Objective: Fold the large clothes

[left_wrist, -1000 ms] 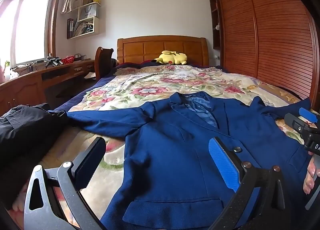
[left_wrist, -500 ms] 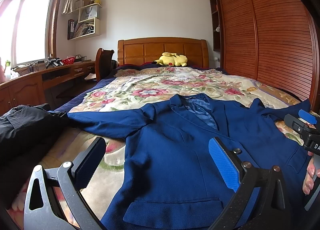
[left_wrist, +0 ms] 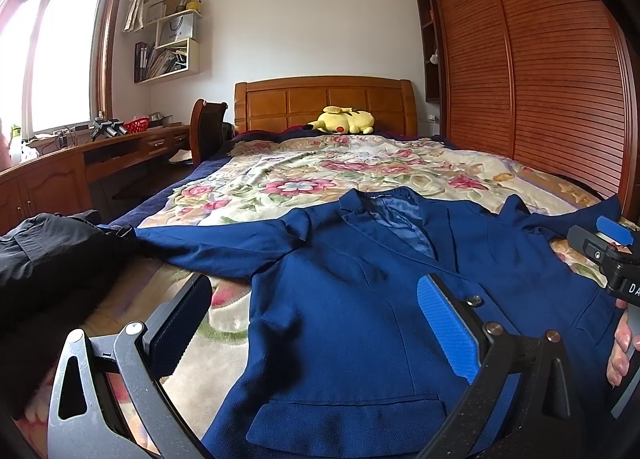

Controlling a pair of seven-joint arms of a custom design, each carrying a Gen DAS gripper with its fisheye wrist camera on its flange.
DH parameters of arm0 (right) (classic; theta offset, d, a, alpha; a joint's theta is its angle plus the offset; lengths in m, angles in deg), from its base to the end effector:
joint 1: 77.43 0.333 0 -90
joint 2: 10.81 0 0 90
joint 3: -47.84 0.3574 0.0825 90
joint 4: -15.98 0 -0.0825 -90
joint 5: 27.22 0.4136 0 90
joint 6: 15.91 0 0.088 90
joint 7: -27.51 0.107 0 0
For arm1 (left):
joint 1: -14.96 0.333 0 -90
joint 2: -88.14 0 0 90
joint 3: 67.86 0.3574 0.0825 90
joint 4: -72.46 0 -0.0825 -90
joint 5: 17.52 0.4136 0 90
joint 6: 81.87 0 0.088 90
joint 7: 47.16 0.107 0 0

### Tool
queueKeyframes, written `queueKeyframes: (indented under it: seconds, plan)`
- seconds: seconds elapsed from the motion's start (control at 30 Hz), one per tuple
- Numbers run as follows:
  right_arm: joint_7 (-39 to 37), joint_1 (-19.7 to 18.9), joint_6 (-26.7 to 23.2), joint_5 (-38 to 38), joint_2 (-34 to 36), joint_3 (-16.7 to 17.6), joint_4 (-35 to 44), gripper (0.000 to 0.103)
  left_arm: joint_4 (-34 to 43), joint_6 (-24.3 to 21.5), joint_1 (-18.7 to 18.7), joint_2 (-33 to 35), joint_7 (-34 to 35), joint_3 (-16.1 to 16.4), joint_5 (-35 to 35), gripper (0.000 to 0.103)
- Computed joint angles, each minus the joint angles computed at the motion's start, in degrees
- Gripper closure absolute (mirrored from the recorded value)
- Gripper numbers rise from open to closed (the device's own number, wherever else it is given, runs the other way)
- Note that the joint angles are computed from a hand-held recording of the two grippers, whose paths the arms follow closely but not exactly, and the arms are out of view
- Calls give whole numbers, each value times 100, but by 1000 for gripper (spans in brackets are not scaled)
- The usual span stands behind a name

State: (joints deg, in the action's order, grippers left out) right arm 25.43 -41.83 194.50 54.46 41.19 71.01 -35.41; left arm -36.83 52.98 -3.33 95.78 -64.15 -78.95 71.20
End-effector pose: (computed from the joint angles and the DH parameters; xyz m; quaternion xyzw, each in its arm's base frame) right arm 0.6462 0.5009 0.4640 -0.6525 0.4429 -0.3343 0.5161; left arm 0.5825 -0.3059 0.5010 -0.6655 0.4817 -0.3272 0.4668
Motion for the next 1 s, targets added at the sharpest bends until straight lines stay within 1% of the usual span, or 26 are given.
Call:
queueKeyframes:
  seconds: [1.0]
  plan:
    - [-4, -6, -5, 8, 4, 9, 10, 0, -9, -22, 1, -22, 9, -9, 24, 0]
